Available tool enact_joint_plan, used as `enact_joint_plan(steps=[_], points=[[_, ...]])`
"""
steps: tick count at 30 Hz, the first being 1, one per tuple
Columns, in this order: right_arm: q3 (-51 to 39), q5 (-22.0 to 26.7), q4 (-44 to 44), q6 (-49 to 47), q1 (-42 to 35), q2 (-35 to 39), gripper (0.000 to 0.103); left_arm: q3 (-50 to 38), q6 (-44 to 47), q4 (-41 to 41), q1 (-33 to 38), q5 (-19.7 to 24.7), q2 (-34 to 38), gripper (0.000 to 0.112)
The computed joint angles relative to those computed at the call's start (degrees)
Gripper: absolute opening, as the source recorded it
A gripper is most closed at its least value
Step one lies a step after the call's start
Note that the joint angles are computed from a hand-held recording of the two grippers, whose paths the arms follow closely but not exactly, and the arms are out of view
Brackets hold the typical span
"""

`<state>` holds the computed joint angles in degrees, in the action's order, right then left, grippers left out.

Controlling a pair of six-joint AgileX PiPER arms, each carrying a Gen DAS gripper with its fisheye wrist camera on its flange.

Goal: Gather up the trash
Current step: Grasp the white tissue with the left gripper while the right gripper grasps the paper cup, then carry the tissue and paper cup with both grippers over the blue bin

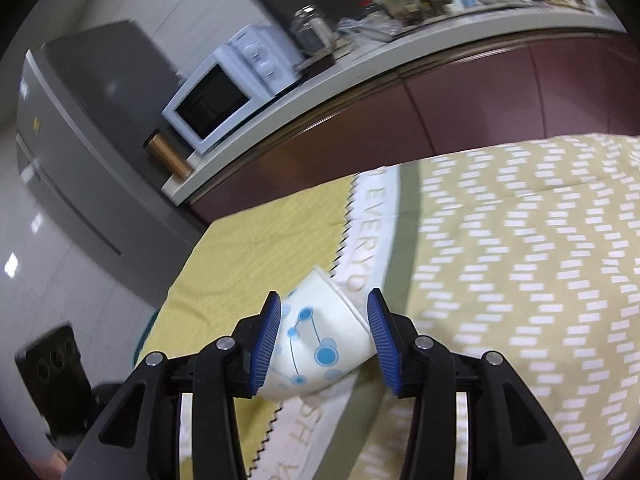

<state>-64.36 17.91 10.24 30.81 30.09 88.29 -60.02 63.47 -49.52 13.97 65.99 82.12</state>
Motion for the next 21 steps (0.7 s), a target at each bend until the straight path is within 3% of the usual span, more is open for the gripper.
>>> enact_joint_plan(steps=[9, 13, 15, 18, 21], points=[[-3.3, 1.5, -6.7, 4.2, 8.0, 1.5, 0.037, -2.2, 1.9, -0.6, 7.0, 2.2, 2.3, 0.018], [-3.4, -0.1, -3.2, 2.0, 9.1, 2.9, 0.034, -2.3, 2.3, -0.2, 8.6, 1.4, 2.4, 0.019], [-3.0, -1.2, -2.4, 2.1, 9.4, 3.3, 0.023, -2.2, 2.8, -0.1, 9.3, 0.9, 2.5, 0.019], [-2.0, -3.3, -3.4, 4.5, 9.9, 3.2, 0.016, -0.9, 4.2, 0.2, 11.1, 0.8, 1.6, 0.019], [-1.3, -4.9, -10.9, 12.5, 11.4, 2.8, 0.010, -0.3, 5.5, 0.1, 12.7, 1.0, 1.2, 0.019]])
